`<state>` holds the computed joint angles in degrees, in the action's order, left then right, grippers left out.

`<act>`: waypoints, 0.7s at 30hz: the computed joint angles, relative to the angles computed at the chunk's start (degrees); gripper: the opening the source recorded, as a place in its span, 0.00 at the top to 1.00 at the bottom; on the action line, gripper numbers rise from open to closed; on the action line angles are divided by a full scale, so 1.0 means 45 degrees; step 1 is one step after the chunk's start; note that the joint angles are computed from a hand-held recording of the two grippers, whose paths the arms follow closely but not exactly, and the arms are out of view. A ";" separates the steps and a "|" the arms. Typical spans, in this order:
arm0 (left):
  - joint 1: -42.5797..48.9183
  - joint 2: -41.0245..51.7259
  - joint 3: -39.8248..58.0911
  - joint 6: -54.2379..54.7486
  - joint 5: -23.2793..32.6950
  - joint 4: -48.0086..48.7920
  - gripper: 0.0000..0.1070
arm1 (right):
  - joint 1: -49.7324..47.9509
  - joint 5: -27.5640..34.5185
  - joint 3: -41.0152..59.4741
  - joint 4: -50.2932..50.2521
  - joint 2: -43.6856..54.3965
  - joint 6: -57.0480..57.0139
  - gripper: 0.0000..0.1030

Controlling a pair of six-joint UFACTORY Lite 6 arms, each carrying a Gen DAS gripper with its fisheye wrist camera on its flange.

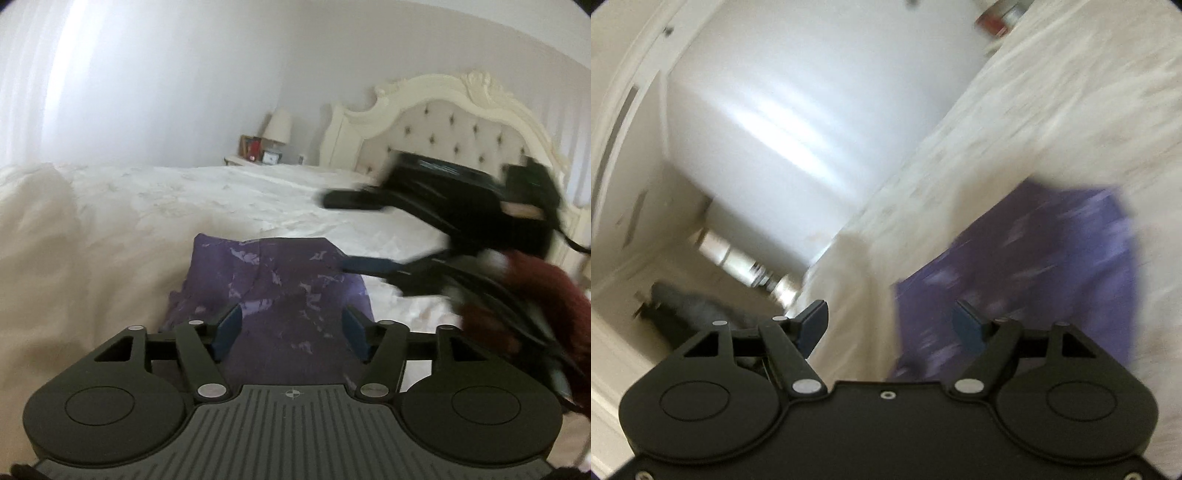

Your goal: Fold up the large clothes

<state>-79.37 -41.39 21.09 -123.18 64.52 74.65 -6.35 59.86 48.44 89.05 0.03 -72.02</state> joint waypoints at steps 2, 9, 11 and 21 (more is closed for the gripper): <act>0.1970 0.0183 -0.0041 0.0421 -0.1763 0.0567 0.45 | -0.0680 -0.0331 -0.0311 -0.0025 -0.0233 -0.0184 0.25; 0.6597 0.0212 -0.1782 0.0957 -0.6127 -0.0270 0.48 | -0.0647 -0.2190 -0.1619 0.0129 -0.0833 -0.1322 0.25; 0.6386 -0.0860 -0.2818 0.0362 -0.5967 -0.0050 0.48 | -0.0620 -0.2619 -0.1697 -0.0067 -0.0948 -0.1841 0.25; 0.4776 -0.1145 -0.3148 -0.0536 -0.4397 -0.0078 0.48 | 0.2931 -0.6356 -0.0271 0.1790 -0.0412 -0.5830 0.63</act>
